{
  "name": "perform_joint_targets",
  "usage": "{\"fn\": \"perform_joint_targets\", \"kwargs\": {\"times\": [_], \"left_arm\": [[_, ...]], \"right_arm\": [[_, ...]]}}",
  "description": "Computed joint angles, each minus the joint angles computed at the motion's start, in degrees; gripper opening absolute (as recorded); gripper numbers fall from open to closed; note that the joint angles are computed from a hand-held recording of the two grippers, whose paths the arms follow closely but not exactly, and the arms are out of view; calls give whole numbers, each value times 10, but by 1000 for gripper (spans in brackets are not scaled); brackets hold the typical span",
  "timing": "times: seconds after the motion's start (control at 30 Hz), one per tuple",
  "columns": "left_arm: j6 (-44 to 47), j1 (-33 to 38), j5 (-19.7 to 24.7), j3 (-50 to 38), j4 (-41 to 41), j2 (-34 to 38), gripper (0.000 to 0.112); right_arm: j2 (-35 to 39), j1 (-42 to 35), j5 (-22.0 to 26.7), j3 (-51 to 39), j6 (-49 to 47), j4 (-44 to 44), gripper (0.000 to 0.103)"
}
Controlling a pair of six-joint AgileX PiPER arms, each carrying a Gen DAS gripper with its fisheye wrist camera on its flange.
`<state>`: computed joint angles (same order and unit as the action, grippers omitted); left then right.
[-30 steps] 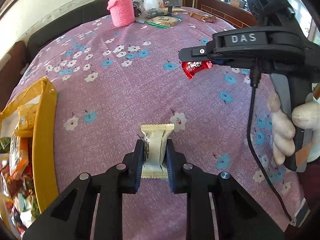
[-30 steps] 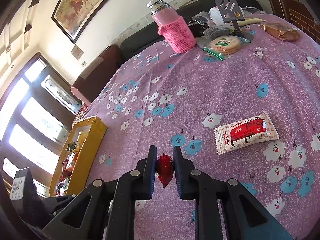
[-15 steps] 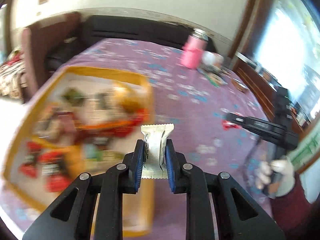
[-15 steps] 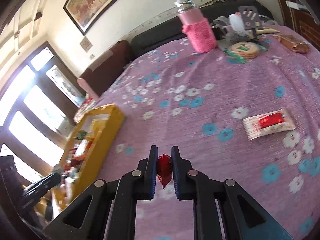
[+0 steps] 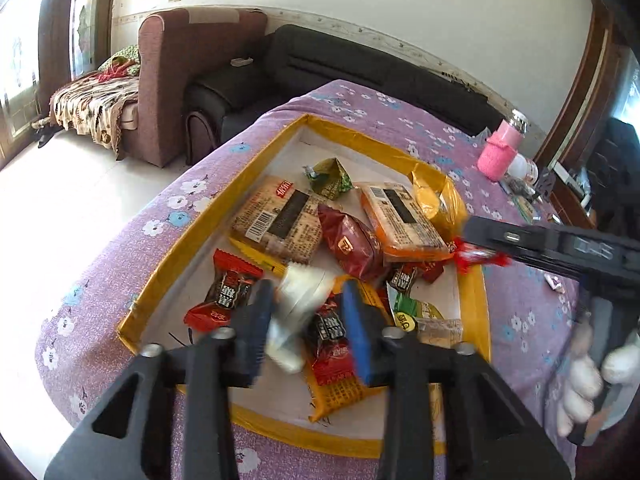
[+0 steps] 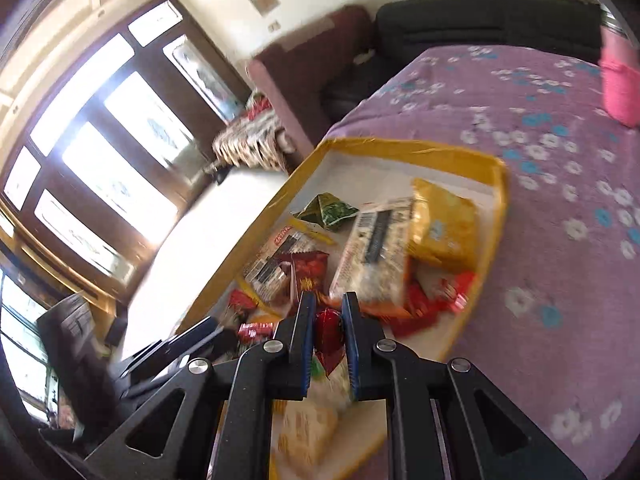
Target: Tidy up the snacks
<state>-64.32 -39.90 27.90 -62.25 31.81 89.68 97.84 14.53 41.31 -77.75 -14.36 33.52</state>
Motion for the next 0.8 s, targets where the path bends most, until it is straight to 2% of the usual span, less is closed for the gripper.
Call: {"fn": "perform_joint_targets", "kwargs": {"times": [0.03,0.1,0.17,0.23,0.33,0.4,0.47,0.53,0.57,0.63,0.73,0.8], "left_arm": [[-17,2,-6,10,14,-8,55],[-46,3,-15,30,40,-28,56],[-71,4,-16,43,61,-43,63],[-109,-5,8,46,100,-52,72],[-211,-45,81,50,219,-58,73],[-260,-72,135,48,266,-57,75],[-287,-95,187,42,290,-53,79],[-304,-131,270,15,301,-36,80],[-310,-152,313,-1,305,-26,84],[-312,-189,380,-32,313,-8,88],[-281,-227,396,-74,303,5,88],[-253,-249,414,-111,292,25,88]], "right_arm": [[29,14,6,-41,38,-38,14],[90,39,26,-126,97,-100,18],[150,41,62,-211,103,-102,18],[160,43,58,-229,122,-112,24],[112,28,28,-177,96,-82,41],[47,25,-7,-105,96,-108,42],[-35,25,-59,-7,90,-132,46],[-120,18,-113,99,67,-113,54],[-164,14,-136,151,50,-98,57],[-231,17,-174,228,66,-119,58],[-306,27,-220,314,169,-219,71],[-327,14,-241,350,201,-247,71]]}}
